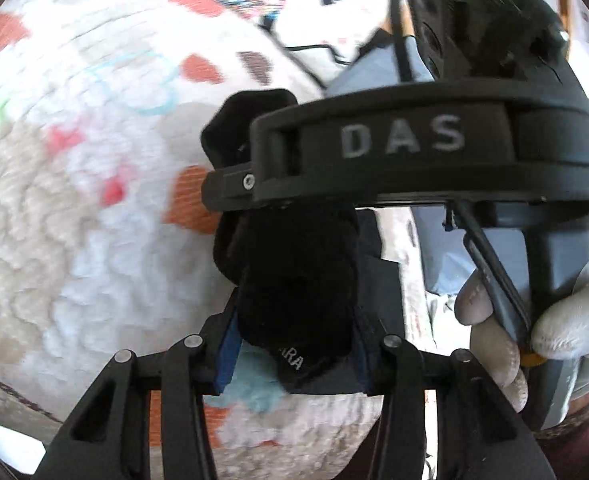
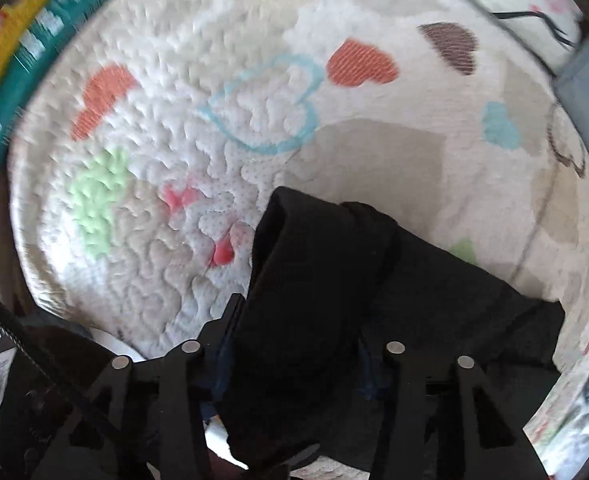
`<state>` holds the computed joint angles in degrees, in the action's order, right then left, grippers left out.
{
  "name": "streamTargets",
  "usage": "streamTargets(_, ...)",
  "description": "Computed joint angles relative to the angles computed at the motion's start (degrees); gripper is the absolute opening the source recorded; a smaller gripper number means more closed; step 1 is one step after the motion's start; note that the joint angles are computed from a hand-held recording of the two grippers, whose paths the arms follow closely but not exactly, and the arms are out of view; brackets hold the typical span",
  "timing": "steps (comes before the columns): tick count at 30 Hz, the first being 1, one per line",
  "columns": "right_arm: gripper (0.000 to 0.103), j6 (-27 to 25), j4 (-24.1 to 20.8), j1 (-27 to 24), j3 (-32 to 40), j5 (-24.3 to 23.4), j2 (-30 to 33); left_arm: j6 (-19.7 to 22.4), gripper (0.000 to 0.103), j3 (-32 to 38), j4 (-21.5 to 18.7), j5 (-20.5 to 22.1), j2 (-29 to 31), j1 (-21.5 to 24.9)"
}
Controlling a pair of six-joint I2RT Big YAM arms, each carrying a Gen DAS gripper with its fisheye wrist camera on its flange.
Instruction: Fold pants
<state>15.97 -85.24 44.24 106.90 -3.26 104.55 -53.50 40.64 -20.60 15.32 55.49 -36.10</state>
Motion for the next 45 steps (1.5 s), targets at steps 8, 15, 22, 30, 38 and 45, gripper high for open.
streamTargets(8, 0.049, 3.34, 10.79, -8.12, -17.83, -4.36, -19.12, 0.91, 0.045, 6.21, 5.32, -0.60, 6.11, -8.12)
streamTargets(15, 0.049, 7.15, 17.57, -19.16, -32.90, -9.74, -31.91, 2.58, 0.051, 12.09, 7.82, 4.88, 14.14, -13.03)
streamTargets(22, 0.049, 7.17, 22.71, -29.13, -43.41, -14.31, -37.68, 9.58, 0.051, 14.51, 4.33, 8.44, 15.54, -12.90)
streamTargets(30, 0.049, 4.30, 21.48, -37.04, -49.12, -8.18, -42.28, 3.55, 0.051, 16.43, 7.16, 9.10, 20.73, -9.82)
streamTargets(38, 0.051, 8.36, 28.48, -37.72, -51.45, -19.84, -50.09, 1.58, 0.052, 16.10, 4.05, 3.09, 19.05, -7.41)
streamTargets(45, 0.054, 17.31, 35.81, -32.79, -57.66, -27.41, -49.50, -1.78, 0.053, 14.73, 3.72, 3.76, 18.75, -6.31)
